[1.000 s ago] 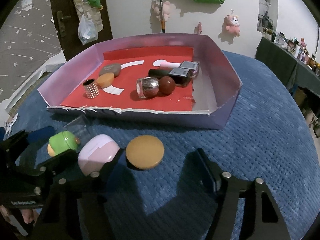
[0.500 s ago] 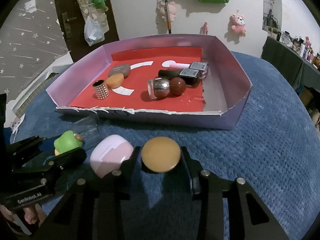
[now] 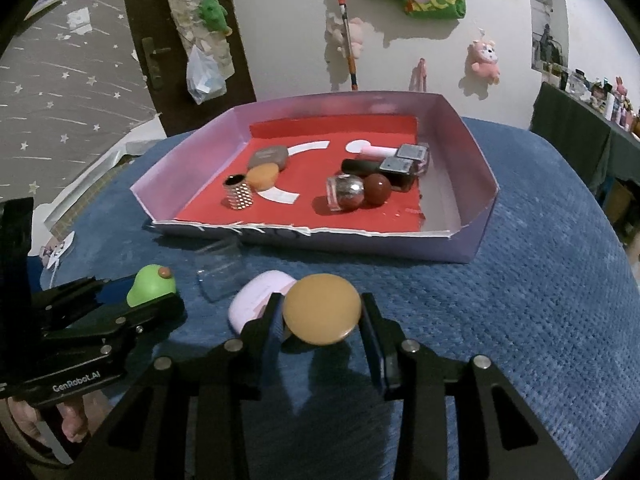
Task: Organize rigid objects
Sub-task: 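Carry the turtle toy and tan puff over the red tray with both tools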
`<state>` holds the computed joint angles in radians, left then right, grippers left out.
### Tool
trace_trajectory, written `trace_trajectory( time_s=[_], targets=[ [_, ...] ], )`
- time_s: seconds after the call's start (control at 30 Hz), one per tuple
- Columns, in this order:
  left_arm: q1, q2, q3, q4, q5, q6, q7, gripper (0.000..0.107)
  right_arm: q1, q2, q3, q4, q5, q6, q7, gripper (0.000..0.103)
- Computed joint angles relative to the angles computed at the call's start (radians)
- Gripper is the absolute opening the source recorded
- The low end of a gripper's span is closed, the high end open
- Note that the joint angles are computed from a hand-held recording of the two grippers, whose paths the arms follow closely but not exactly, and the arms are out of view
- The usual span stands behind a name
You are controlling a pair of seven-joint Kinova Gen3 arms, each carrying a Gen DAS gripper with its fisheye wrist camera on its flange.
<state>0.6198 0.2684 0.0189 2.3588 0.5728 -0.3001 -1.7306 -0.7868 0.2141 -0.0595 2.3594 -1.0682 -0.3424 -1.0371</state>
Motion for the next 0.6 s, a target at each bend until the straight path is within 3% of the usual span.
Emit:
trace_trajectory(
  time_s=[0.6],
  targets=[
    [-0.004,-0.039,0.0,-0.015,0.05,-0.002,-0.072,0.047,0.025,-0.021,-0.011,0.0,0.092,0.022,-0.071,0.04]
  ],
)
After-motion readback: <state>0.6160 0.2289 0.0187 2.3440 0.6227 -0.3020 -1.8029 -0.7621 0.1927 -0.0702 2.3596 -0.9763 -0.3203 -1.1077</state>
